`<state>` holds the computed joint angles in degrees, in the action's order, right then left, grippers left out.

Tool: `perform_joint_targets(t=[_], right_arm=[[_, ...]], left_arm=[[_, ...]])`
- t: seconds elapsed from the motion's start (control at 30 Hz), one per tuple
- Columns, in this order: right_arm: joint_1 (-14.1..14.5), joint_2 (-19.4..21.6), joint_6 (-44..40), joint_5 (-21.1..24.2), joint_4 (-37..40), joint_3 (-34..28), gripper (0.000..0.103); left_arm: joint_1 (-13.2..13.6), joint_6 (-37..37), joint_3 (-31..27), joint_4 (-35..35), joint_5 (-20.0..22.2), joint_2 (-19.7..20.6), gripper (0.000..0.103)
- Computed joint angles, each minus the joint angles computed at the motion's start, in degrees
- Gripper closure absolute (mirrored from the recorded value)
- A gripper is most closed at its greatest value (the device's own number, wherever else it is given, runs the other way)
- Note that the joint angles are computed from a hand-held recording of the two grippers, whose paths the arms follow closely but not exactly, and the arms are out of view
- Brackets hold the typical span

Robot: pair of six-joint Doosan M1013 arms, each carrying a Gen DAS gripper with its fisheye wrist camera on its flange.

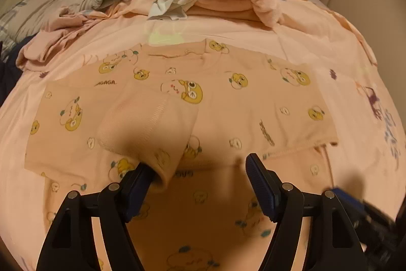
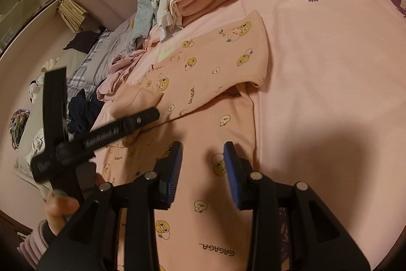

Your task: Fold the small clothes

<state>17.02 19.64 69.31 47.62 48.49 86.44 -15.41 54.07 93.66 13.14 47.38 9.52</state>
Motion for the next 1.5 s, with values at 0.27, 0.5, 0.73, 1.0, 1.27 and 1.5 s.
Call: perform_joint_targets(t=[0.27,0.5,0.73,1.0,1.27,1.5], right_arm=[[1.35,0.99,-0.22,1.13,0.10,-2.35,0.067],[5.86,4.36,-3.86,4.33,-4.40,-9.10,0.067],[13.17,10.00,-4.63,5.62,-19.19,-18.79,0.056],[13.62,11.14,1.58,2.70,-27.42,-19.46,0.091],[5.27,6.44,0.90,-0.04,2.41,-8.00,0.043],[4.14,7.00,2.75,2.24,8.34,-7.03,0.046]], left_arm=[[2.18,-0.08,5.37,-1.07,-0.45,-5.29,0.030],[4.84,-1.72,10.26,-1.62,-0.95,-10.35,0.030],[8.43,-0.81,13.35,-8.49,-3.37,-13.05,0.030],[10.54,-0.98,15.08,-11.98,-4.39,-13.65,0.030],[11.03,-1.77,16.10,-12.07,-4.81,-14.56,0.030],[10.93,-3.21,16.28,-11.10,-4.17,-14.82,0.030]])
